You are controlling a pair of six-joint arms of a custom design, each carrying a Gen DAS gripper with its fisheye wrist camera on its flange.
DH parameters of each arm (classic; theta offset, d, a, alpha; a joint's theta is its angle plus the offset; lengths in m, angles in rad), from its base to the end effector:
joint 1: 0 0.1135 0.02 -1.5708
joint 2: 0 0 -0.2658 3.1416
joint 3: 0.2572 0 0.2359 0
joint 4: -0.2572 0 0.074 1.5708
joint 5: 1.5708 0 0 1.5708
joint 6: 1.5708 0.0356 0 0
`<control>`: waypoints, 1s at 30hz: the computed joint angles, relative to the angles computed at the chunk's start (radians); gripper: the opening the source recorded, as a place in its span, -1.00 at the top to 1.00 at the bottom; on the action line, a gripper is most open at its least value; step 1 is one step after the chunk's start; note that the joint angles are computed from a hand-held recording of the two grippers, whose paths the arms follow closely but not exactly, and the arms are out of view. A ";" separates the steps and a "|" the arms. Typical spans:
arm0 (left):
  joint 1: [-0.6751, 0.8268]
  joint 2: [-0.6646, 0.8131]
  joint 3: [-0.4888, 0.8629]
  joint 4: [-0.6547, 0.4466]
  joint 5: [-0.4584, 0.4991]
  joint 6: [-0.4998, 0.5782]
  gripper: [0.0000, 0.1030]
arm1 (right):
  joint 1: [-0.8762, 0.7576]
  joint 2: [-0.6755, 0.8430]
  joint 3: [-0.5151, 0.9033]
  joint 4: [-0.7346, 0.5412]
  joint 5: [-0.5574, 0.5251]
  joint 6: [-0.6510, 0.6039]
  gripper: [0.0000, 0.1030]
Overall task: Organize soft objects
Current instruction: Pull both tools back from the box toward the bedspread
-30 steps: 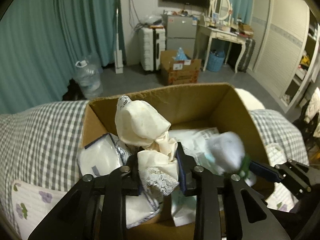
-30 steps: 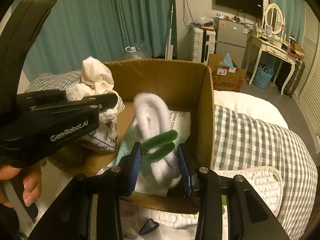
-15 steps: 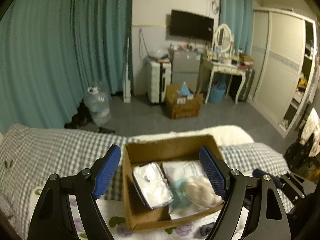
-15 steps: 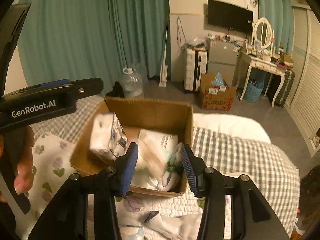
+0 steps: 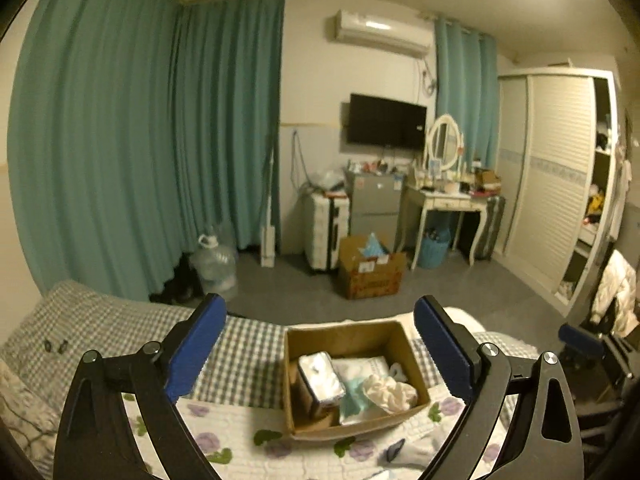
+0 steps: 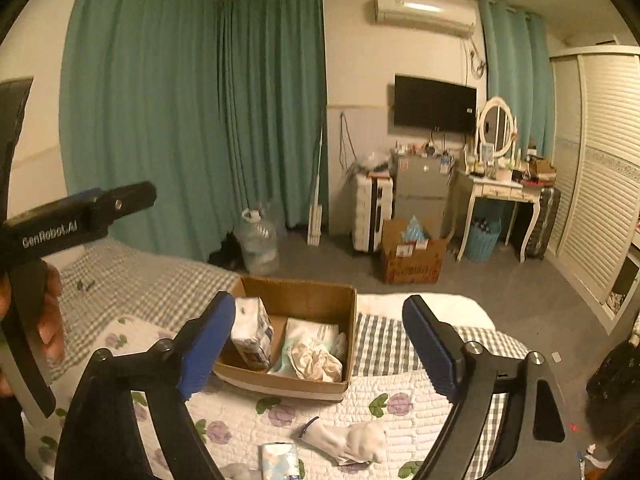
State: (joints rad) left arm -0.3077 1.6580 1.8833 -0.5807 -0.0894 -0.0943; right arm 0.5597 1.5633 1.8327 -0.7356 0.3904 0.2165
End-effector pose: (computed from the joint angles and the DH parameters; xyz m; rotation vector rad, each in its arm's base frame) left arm 0.3390 -0.1044 0.4497 0.1457 1.9235 -0.1832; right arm 0.2762 0.1571 0.4498 -0.1007 1.9983 0.0997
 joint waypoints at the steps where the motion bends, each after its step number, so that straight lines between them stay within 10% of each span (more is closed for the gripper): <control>1: 0.002 -0.026 -0.016 -0.003 -0.001 0.001 -0.88 | 0.017 -0.014 0.010 -0.013 0.018 0.006 -0.83; 22: -0.074 -0.446 -0.298 0.000 -0.047 -0.023 -1.00 | 0.493 -0.185 0.202 -0.343 0.560 0.084 -1.00; 30: -0.144 -0.514 -0.415 0.025 -0.122 -0.028 -1.00 | 0.551 -0.238 0.131 -0.425 0.562 0.192 -1.00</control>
State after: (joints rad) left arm -0.4517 1.1437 1.4683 -0.5561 -0.2113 -0.1228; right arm 1.1111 1.3249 1.9634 -1.1607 0.9524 0.4088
